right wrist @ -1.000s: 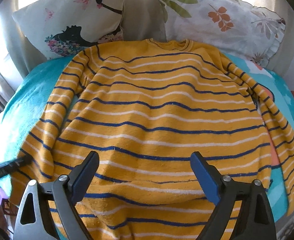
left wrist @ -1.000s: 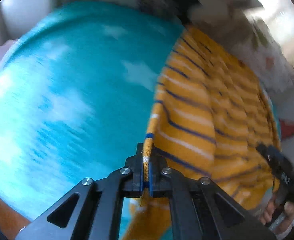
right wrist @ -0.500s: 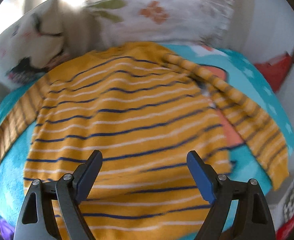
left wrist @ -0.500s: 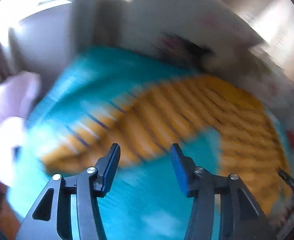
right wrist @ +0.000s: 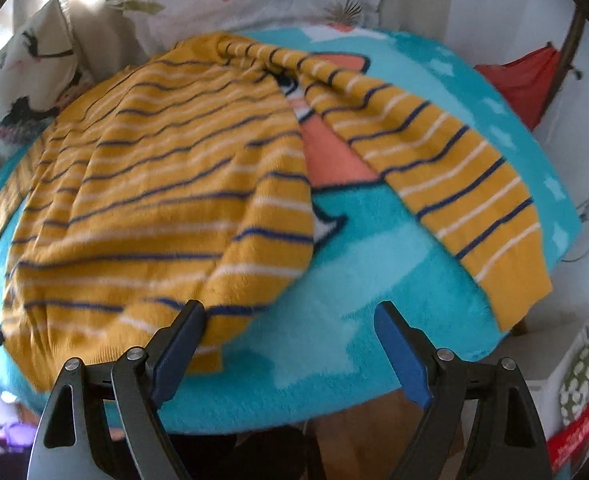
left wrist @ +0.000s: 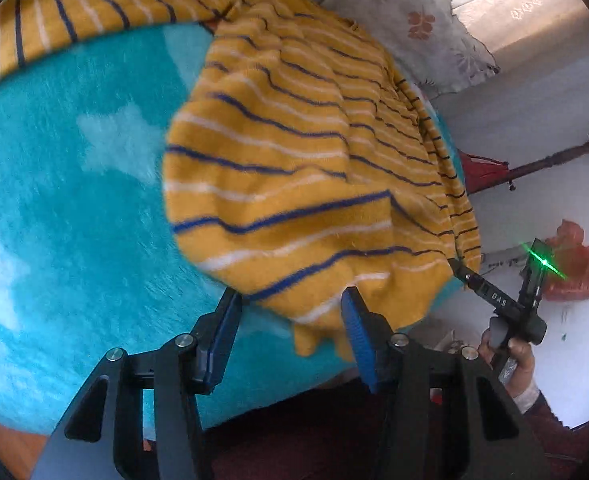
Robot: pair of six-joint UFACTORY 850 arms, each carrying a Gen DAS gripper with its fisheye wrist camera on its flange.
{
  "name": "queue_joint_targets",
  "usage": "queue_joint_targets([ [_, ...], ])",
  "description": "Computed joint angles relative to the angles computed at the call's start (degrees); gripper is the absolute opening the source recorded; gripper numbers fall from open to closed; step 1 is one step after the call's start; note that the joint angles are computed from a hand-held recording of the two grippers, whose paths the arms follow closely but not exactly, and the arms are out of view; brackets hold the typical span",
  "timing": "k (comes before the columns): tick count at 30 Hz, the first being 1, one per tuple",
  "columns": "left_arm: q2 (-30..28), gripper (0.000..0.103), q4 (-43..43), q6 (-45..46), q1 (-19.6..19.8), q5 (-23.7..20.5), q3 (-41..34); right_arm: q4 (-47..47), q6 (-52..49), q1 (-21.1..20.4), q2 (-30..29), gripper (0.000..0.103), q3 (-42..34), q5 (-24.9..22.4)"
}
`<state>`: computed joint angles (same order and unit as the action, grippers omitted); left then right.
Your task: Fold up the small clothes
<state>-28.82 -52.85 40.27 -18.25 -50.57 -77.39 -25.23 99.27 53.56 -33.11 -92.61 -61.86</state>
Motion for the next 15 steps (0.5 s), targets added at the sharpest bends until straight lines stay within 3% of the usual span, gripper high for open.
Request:
queue_joint_targets([
  [4,1.7,0.051,-2.5,-0.7,-1.9,3.1,2.6,-0.7,-2.1,-0.4,2.0,0.089,3.8,6.4],
  [8,3.4,0.065,-6.8,0.4,-3.1,7.0,4.9,-2.0,-3.1,-1.7,3.3,0.087,7.2,15.6],
  [12,3.7,0.063,-8.0,-1.9,-5.1,11.4,5.2,-4.6,-1.7,-3.7,2.5,0.083,7.6,24.3],
  [13,3.5,0.031,-6.3,-4.5,-5.6,12.1,4.7,-5.0,-1.5,-4.2,2.1,0.081,7.3,26.0],
  [14,3.2,0.012,-2.9,-8.5,-5.9,12.1,4.0,-5.1,-1.6,-4.7,1.8,0.064,7.0,27.6],
  [15,3.6,0.011,-1.6,-10.6,-5.9,12.7,4.4,-4.4,-2.7,-5.2,1.7,0.029,6.9,29.3],
])
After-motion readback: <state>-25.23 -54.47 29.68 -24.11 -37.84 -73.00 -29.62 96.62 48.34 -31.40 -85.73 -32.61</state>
